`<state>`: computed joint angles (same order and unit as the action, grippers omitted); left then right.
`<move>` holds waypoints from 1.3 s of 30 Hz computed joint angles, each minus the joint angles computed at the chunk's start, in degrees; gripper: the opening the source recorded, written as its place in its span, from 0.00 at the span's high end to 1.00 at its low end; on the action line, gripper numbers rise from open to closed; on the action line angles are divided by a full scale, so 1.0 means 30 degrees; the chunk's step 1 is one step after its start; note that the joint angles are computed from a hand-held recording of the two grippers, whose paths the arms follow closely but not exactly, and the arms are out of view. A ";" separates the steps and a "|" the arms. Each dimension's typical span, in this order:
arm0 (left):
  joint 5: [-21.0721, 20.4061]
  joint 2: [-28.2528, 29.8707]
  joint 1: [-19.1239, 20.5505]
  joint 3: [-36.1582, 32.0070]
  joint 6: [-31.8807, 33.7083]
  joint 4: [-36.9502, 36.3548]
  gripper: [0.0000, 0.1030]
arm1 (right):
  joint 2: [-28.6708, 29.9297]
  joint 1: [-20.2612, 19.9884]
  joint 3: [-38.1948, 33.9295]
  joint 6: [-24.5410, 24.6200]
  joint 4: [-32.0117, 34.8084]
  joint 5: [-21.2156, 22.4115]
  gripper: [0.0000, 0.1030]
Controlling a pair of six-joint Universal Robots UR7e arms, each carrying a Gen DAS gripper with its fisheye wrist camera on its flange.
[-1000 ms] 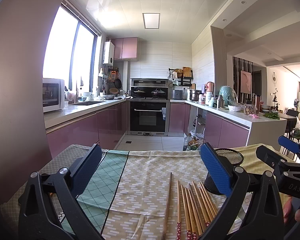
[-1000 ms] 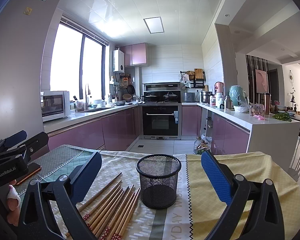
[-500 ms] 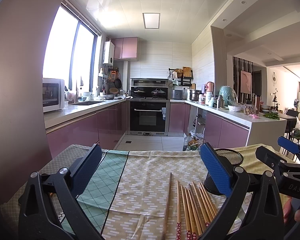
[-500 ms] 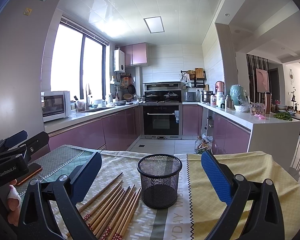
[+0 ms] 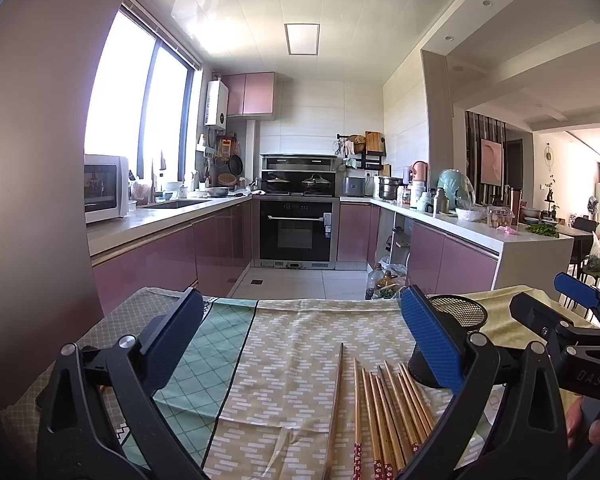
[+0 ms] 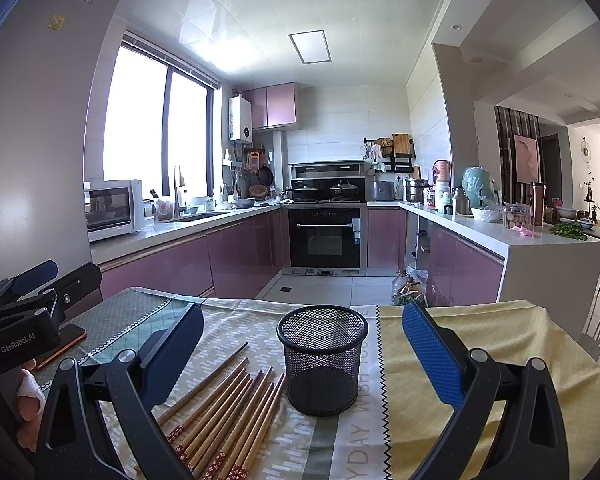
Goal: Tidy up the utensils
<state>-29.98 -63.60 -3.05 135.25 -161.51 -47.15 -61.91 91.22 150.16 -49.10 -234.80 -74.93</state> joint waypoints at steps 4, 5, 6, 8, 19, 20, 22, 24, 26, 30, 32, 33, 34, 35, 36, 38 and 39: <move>-0.0010 0.0010 0.0003 0.0000 0.0020 -0.0029 0.06 | -0.0082 -0.0114 -0.0009 -0.0008 0.0237 0.0096 0.06; -0.0020 0.0000 -0.0012 0.0005 0.0076 -0.0092 0.06 | -0.0125 -0.0115 -0.0002 0.0004 0.0302 0.0079 0.06; -0.0039 -0.0003 -0.0020 0.0009 0.0166 -0.0182 0.06 | -0.0357 -0.0191 -0.0007 -0.0019 0.0647 0.0145 0.06; 0.0029 0.0072 0.0100 -0.0080 0.0321 -0.0323 0.06 | -0.0510 -0.0198 -0.0039 -0.0097 0.1123 0.0081 0.06; 0.0181 -0.1046 0.0903 0.0215 0.3149 -0.2533 0.06 | -0.1878 0.0494 -0.1386 -0.0267 0.9073 -0.3284 0.06; 0.0218 -0.1258 0.0991 0.0344 0.3640 -0.2992 0.06 | -0.1885 0.0580 -0.1603 -0.0180 0.9864 -0.3794 0.06; 0.0363 -0.1953 0.1512 0.0771 0.5571 -0.4616 0.06 | -0.1980 0.0594 -0.1972 0.0026 1.1487 -0.4565 0.09; 0.0372 -0.2509 0.1987 0.1183 0.7370 -0.6030 0.06 | -0.1869 0.0607 -0.2356 0.0215 1.2794 -0.5255 0.15; 0.0404 -0.3436 0.2709 0.1811 1.0122 -0.8310 0.06 | -0.1639 0.0594 -0.2623 0.0296 1.3556 -0.5931 0.21; 0.0215 -0.4840 0.3998 0.3067 1.4752 -1.2674 0.07 | -0.1394 0.0825 -0.3088 0.0446 1.4865 -0.7010 0.31; 0.0275 -0.5485 0.4723 0.3770 1.6890 -1.4891 0.11 | -0.1262 0.0913 -0.3265 0.0544 1.5331 -0.7363 0.37; 0.0279 -0.5500 0.5082 0.3935 1.7673 -1.5774 0.12 | -0.1193 0.0932 -0.3414 0.0611 1.5619 -0.7515 0.39; 0.0248 -0.5511 0.5444 0.4035 1.8568 -1.6630 0.16 | -0.1128 0.0950 -0.3543 0.0682 1.5904 -0.7648 0.44; 0.0268 -0.5459 0.5809 0.4151 1.9494 -1.7538 0.18 | -0.1065 0.1000 -0.3659 0.0744 1.6130 -0.7771 0.47; 0.0374 -0.5393 0.6139 0.4328 2.0338 -1.8486 0.19 | -0.1003 0.1047 -0.3715 0.0770 1.6205 -0.7880 0.48; 0.0493 -0.5079 0.6830 0.4561 2.2597 -2.0944 0.20 | -0.0920 0.1169 -0.3829 0.0807 1.6350 -0.8180 0.54; 0.0471 -0.4801 0.7145 0.4520 2.3410 -2.1755 0.20 | -0.0917 0.1226 -0.3911 0.0865 1.6554 -0.8335 0.57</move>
<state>-28.56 -78.01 18.38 148.82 -91.28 -112.41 -64.66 94.90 138.42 -46.51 -185.14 -99.93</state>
